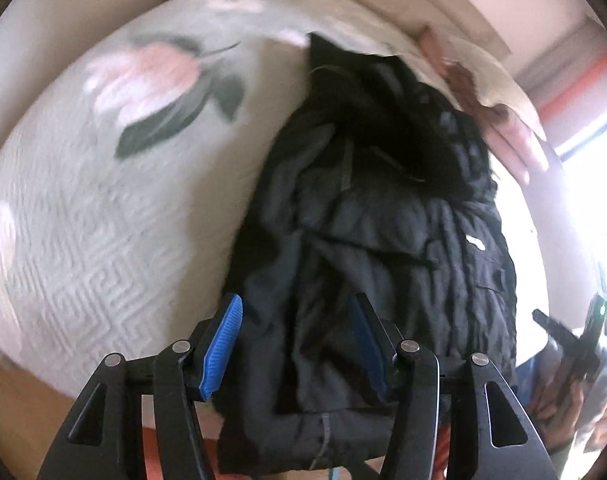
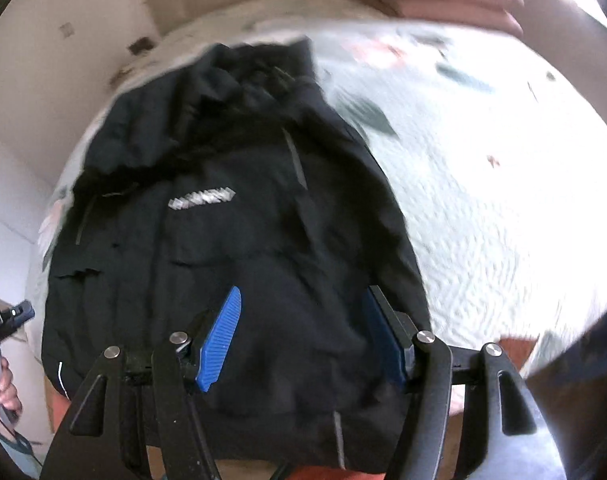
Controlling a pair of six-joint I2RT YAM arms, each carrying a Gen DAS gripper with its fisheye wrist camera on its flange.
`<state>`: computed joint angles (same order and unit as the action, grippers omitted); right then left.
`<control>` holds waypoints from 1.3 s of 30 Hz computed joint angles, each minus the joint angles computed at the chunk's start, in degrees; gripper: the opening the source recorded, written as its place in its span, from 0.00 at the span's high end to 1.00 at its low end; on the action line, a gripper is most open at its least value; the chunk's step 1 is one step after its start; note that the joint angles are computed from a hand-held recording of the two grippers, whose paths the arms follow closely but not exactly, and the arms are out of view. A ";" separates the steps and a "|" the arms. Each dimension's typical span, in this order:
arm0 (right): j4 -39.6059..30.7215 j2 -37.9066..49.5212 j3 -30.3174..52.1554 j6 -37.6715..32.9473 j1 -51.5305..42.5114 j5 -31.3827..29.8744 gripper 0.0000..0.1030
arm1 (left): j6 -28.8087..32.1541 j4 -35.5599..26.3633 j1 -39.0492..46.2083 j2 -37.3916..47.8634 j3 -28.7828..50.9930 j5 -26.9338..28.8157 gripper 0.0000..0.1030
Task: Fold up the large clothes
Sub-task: 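Grasp the folded jacket end with both tools and lift it up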
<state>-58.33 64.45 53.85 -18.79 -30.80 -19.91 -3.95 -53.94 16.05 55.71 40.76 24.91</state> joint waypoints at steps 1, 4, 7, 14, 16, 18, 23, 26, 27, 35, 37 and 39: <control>0.03 0.64 -0.47 -0.88 -1.61 -0.29 0.34 | -0.62 0.54 0.02 0.32 -0.91 -0.67 0.44; 0.37 3.07 -1.48 -4.09 -6.79 -0.36 0.34 | -1.47 2.51 -0.34 2.15 -3.44 -2.10 0.44; 0.25 5.46 -1.58 -7.45 -11.09 -0.59 0.34 | -0.95 4.60 0.98 5.35 -6.46 3.04 0.44; 1.55 8.24 -3.15 -16.03 -17.32 -1.14 0.35 | 2.84 1.00 -0.23 -0.92 -7.85 3.90 0.71; 1.13 11.00 -2.51 -17.40 -19.12 -2.63 0.35 | 4.17 0.35 0.04 -1.54 -8.21 1.58 0.68; 0.45 14.51 -1.64 -17.59 -20.05 -3.25 0.35 | 4.35 0.86 1.64 -0.22 -9.29 1.99 0.57; -2.57 18.00 -1.74 -20.19 -21.24 -6.15 0.37 | 5.31 1.43 3.41 -0.12 -10.35 3.81 0.56; -5.62 15.47 -1.90 -22.84 -20.49 -5.94 0.56 | 3.90 0.88 -0.04 -1.72 -10.19 6.08 0.82; -7.26 14.90 -1.46 -23.68 -20.67 -6.35 0.56 | 2.69 0.52 -1.11 -3.07 -10.05 8.14 0.82; -17.27 11.70 -2.17 -33.22 -20.85 -4.77 0.46 | 8.30 -4.77 3.66 -3.23 -9.54 17.54 0.65; -13.82 9.97 -5.42 -30.73 -18.77 -2.13 0.43 | 8.25 -3.59 3.47 -2.25 -11.44 14.31 0.65; -12.57 9.36 -6.68 -30.58 -19.01 -1.49 0.41 | 8.95 -3.24 3.04 -1.79 -13.25 12.94 0.65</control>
<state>-70.90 73.82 47.16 -49.37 -49.81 -21.40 5.00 -57.18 19.09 53.92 27.50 37.85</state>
